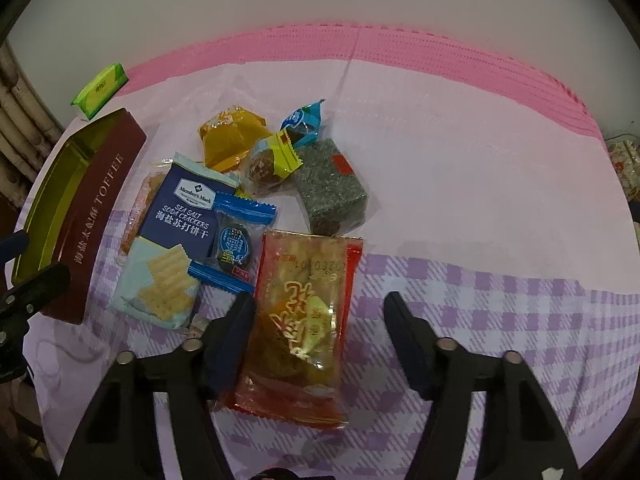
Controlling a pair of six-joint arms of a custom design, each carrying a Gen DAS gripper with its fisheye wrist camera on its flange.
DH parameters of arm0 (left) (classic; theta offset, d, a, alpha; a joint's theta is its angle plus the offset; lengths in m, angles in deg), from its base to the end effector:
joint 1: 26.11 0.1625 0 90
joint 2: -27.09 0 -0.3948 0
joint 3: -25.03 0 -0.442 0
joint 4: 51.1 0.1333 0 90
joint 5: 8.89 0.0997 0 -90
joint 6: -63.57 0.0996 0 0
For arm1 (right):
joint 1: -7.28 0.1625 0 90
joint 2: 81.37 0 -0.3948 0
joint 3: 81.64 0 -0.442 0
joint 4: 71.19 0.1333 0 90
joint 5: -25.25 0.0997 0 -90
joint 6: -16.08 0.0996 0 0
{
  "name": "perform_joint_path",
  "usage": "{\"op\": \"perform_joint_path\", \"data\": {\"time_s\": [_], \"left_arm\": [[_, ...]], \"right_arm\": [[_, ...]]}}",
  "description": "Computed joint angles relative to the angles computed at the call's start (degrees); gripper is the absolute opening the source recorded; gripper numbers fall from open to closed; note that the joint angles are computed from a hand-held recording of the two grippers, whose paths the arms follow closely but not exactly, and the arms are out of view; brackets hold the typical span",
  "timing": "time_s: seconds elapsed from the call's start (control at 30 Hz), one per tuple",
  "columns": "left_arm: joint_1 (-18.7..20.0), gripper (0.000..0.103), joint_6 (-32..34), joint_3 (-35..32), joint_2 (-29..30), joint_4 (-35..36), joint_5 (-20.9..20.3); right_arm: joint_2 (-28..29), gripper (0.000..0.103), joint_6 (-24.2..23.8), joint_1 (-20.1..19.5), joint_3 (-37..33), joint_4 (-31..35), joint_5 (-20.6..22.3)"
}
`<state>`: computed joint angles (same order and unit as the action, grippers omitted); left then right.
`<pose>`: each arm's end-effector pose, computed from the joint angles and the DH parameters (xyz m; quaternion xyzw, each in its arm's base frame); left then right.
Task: Organize snacks
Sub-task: 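Grasp the clear orange-labelled cookie bag with the right tool while the left tool grasps the small square cake packet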
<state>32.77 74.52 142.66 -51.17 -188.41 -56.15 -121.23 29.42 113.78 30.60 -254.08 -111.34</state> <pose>-0.1024 -0.5583 0.2100 0.3099 0.8762 -0.1271 0.3466 0.2158 -0.5141 -0.0349 -0.0455 -0.9054 0.2582 0.3339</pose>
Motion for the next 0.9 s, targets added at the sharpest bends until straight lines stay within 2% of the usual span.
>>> {"op": "perform_joint_path", "data": {"time_s": [0.07,0.17,0.4,0.57,0.73,0.9], "left_arm": [[0.0,0.092,0.1,-0.1,0.4,0.0,0.0],[-0.1,0.092,0.2,-0.4,1.0,0.0,0.0],[-0.7,0.089,0.4,-0.8,2.1,1.2,-0.9],[-1.8,0.089,1.0,0.2,1.6,1.7,-1.6],[-2.6,0.089,-0.7,0.3,1.5,5.0,-2.9],[-3.1,0.082,-4.8,-0.8,1.9,10.5,-5.2]], "right_arm": [[0.0,0.044,-0.2,-0.4,0.1,-0.6,1.1],[-0.1,0.038,-0.4,-0.7,0.5,-1.8,2.0],[-1.4,0.035,0.2,-0.9,2.3,-2.6,1.7],[-2.9,0.035,0.5,-1.0,3.6,-2.0,-0.5],[-5.5,0.035,1.4,-1.9,6.7,-1.3,-3.3],[-7.9,0.035,2.8,-3.5,10.4,-1.8,-3.9]]}}
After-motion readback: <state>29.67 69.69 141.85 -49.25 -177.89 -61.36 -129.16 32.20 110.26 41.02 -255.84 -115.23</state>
